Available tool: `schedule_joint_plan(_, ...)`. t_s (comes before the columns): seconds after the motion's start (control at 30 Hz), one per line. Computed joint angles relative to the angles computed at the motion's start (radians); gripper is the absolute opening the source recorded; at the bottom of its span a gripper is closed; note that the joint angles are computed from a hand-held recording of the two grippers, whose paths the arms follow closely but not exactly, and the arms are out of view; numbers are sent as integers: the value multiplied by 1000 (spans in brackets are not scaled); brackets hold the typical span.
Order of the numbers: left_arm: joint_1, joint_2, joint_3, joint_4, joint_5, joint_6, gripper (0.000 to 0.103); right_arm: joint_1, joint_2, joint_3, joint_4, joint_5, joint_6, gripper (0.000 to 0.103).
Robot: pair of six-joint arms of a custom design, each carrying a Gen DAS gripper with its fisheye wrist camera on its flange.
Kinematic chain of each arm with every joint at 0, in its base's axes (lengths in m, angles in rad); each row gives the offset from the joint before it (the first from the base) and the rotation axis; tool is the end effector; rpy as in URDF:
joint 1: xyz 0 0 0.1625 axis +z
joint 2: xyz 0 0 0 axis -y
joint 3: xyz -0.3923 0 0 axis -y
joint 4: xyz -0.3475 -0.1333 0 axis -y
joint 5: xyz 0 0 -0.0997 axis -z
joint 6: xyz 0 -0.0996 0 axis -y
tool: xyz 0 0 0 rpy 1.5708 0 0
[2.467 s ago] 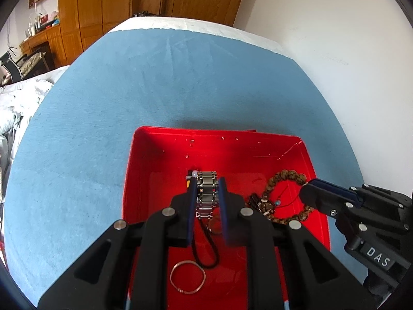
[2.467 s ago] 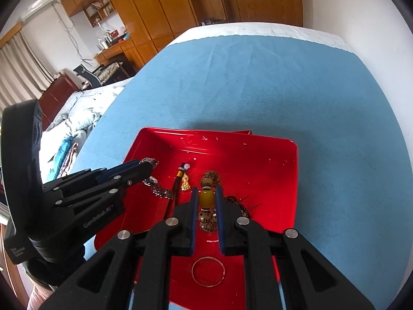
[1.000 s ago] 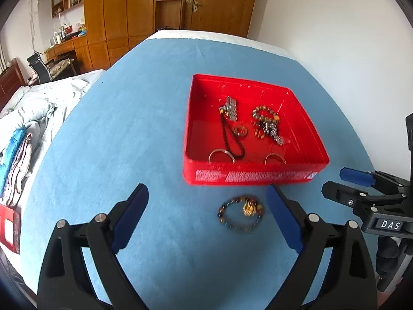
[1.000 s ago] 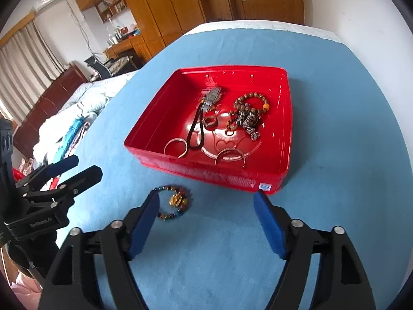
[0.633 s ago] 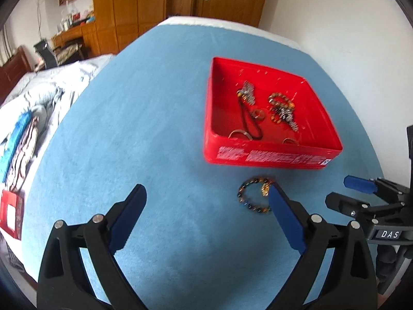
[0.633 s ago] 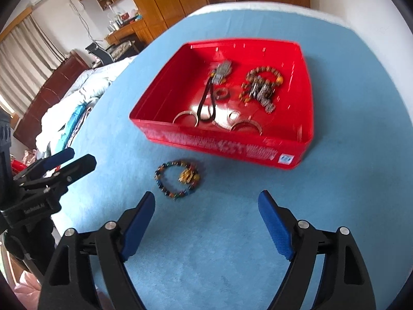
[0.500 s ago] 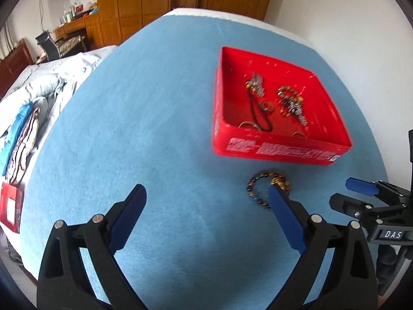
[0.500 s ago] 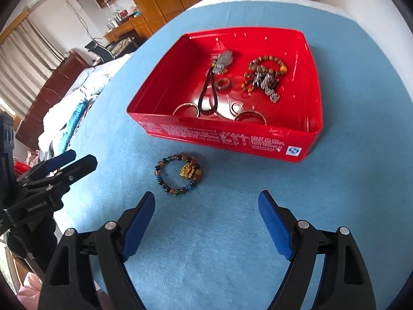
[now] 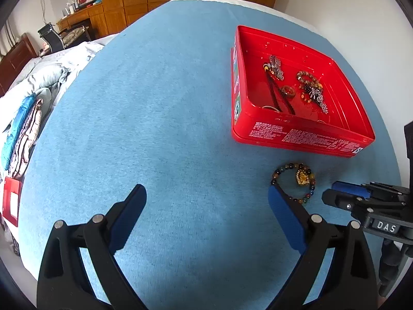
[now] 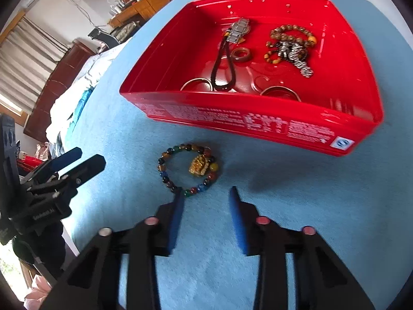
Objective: Organize jewelry
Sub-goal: 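Move both tools back toward the multicolour bead bracelet beside the tin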
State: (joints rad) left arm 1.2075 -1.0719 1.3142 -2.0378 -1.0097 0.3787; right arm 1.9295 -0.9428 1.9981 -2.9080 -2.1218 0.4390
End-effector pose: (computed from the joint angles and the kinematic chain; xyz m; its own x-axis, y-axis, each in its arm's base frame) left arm -0.0537 -0.6654 0.3636 -0.6464 0.5135 -0.5644 0.6301 0.7764 -0.0152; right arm 0.2589 -0.4595 0.1238 -0.9117 0.2350 0.3370 0.0556 0.8833 -0.4655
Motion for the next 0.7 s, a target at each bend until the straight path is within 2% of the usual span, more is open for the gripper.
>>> schedule_joint_plan(0.2, 7, 22, -28, 20, -6, -5, 94, -17, 17, -31, 19, 6, -8, 18)
schedule_joint_plan(0.47, 16, 42, -62, 46, -19, -4, 94, -39, 48, -69, 47, -3, -11, 13)
schedule_joint_plan(0.6, 16, 48, -69, 54, -21, -7, 94, -28, 61, -78, 45, -24, -16, 10)
schedule_joint_plan(0.7, 18, 49, -72, 57, -22, -11, 94, -17, 52, -70, 28, -8, -29, 7)
